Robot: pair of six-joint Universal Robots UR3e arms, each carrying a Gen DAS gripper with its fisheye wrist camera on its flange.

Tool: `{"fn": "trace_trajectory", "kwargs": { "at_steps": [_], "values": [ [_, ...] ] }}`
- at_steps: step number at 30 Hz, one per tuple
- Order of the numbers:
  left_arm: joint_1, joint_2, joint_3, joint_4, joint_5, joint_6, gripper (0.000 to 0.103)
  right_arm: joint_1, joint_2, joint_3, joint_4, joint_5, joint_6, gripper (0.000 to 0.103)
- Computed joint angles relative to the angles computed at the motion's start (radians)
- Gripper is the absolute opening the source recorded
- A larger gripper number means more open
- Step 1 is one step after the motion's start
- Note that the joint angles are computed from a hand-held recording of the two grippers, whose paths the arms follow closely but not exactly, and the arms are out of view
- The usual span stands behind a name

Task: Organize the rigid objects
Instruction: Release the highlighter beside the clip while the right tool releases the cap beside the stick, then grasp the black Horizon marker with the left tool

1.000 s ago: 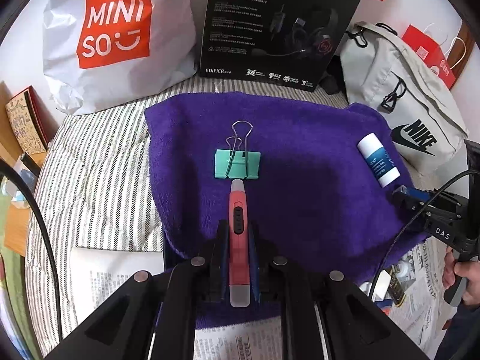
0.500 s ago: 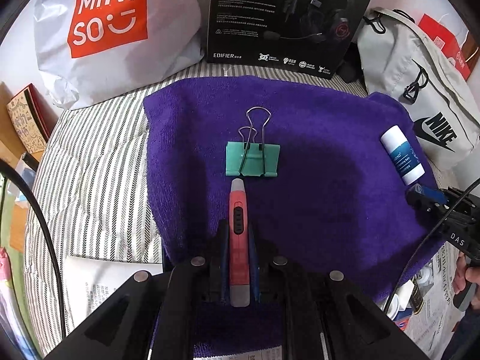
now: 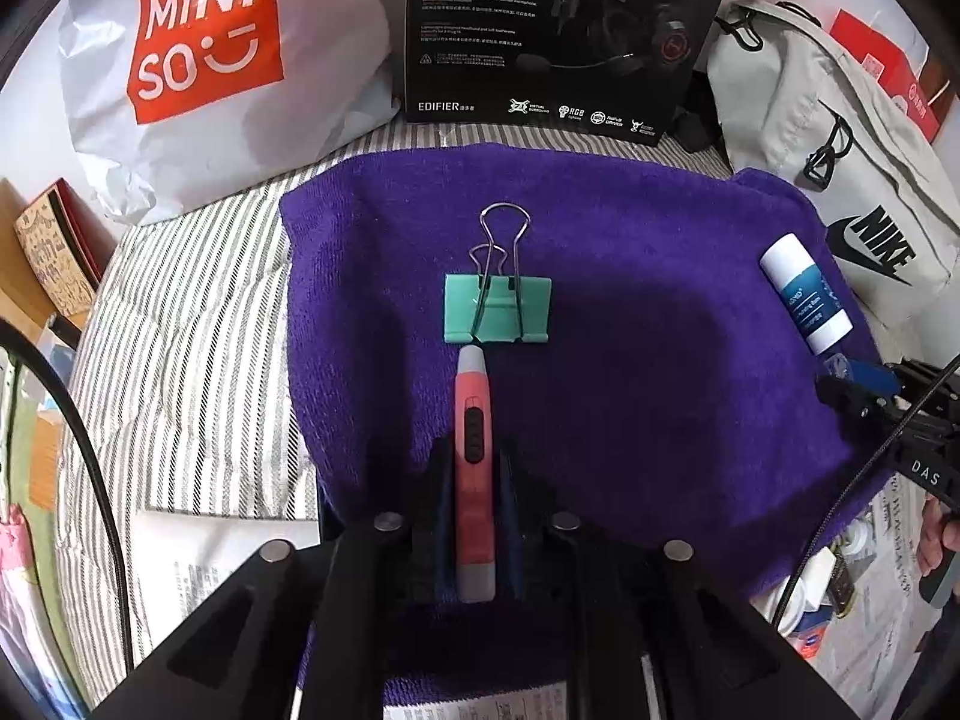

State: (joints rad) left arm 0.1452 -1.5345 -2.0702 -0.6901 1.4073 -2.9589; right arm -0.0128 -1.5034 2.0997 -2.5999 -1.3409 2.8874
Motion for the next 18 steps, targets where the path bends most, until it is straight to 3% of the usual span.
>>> {"fn": "trace_trajectory", "kwargs": {
  "at_steps": [5, 9, 18],
  "values": [
    [0.007, 0.037, -0.028, -0.018, -0.029, 0.007, 0.037, 0.012, -0.049, 0.001, 0.056, -0.026, -0.002, 0.045],
    [-0.007, 0.081, -0.049, -0.032, 0.0, -0.02, 0.037, -0.009, -0.121, 0.025, 0.109, -0.006, 0.005, 0.045],
    [-0.011, 0.373, -0.135, -0.177, -0.009, -0.017, 0.037, -0.098, -0.391, 0.153, 0.237, 0.042, -0.024, 0.051]
  ]
}}
